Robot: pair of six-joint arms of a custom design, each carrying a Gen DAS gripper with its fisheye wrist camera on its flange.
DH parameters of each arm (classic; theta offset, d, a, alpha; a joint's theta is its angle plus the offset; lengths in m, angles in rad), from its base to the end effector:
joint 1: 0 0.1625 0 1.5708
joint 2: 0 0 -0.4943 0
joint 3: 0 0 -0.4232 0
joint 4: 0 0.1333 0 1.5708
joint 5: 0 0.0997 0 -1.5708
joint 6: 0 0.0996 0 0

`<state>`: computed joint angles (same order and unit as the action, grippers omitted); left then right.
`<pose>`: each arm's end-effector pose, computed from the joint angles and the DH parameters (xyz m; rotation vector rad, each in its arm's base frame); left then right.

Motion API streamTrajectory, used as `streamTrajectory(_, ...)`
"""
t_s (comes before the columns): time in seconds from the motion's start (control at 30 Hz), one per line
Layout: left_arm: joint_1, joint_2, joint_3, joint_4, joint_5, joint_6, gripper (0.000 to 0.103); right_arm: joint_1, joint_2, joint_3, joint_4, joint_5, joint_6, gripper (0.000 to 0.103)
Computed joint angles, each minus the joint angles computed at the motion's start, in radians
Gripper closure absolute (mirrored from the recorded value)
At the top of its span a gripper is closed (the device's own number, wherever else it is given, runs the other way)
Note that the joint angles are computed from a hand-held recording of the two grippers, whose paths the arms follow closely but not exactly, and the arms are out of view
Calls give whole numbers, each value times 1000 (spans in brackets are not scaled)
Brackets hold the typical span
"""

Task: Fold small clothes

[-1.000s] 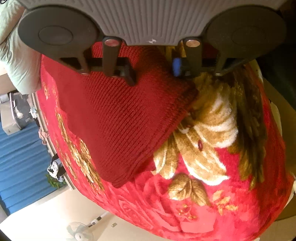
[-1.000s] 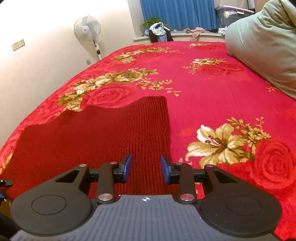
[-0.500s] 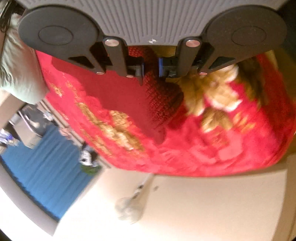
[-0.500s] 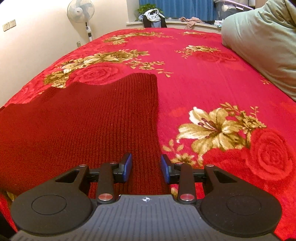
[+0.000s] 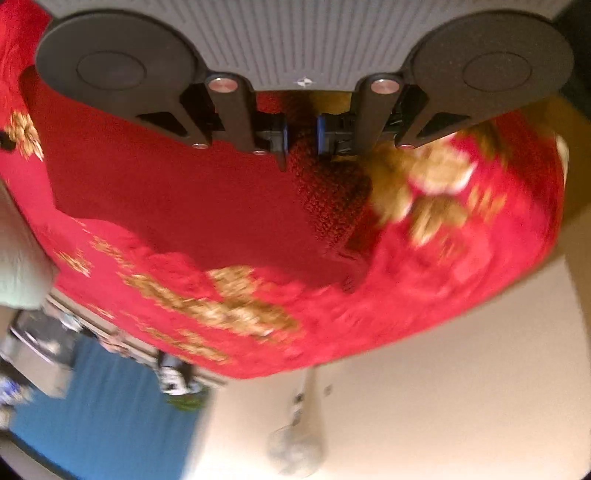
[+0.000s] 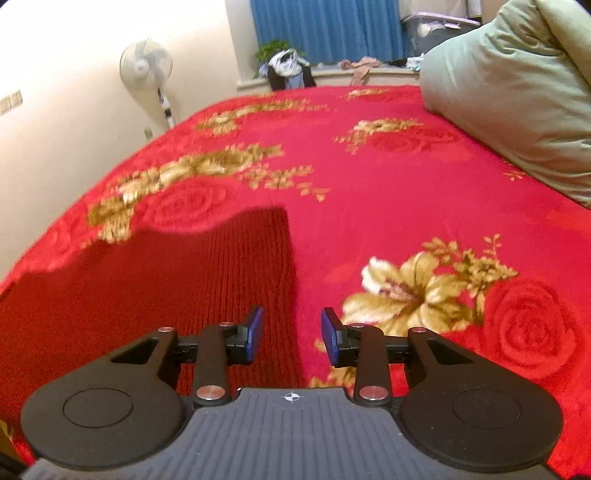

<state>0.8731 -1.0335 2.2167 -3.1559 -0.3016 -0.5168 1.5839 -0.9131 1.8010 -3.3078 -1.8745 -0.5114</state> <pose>-0.1567 -0.5424 0.2071 -0.1186 2.0290 -1.1806 0.1128 -0.7050 0.2374 0.4759 -2.4327 0.9900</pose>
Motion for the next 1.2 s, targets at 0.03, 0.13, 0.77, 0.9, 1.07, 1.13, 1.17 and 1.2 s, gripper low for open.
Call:
streamTrajectory(0.03,-10,34,-31,-54,2,82,89,-2,-3,-5,1,5,9,67)
streamTrajectory(0.13,-42,137,-123,-195,-10,309,89,-10,-14,-17,-1,24,31,70)
streamTrajectory(0.77,-6,349,-354,38,-701,608,49,-96,-76,-47,182,304,213,59)
streamTrajectory(0.9,14,271,-294,-37,-604,604,46,-84,-53,-80,347,306,179,55)
streamTrajectory(1.07,64,209,-309,-2,-491,529,41,-63,-32,-83,406,275,112,82)
streamTrajectory(1.13,93,201,-343,46,-509,469,37,-68,-56,-57,362,329,111,85)
streamTrajectory(1.17,102,196,-350,54,-523,452,37,-79,-83,-30,330,400,121,85)
streamTrajectory(1.2,110,189,-355,59,-549,442,37,-91,-109,-6,306,473,126,85)
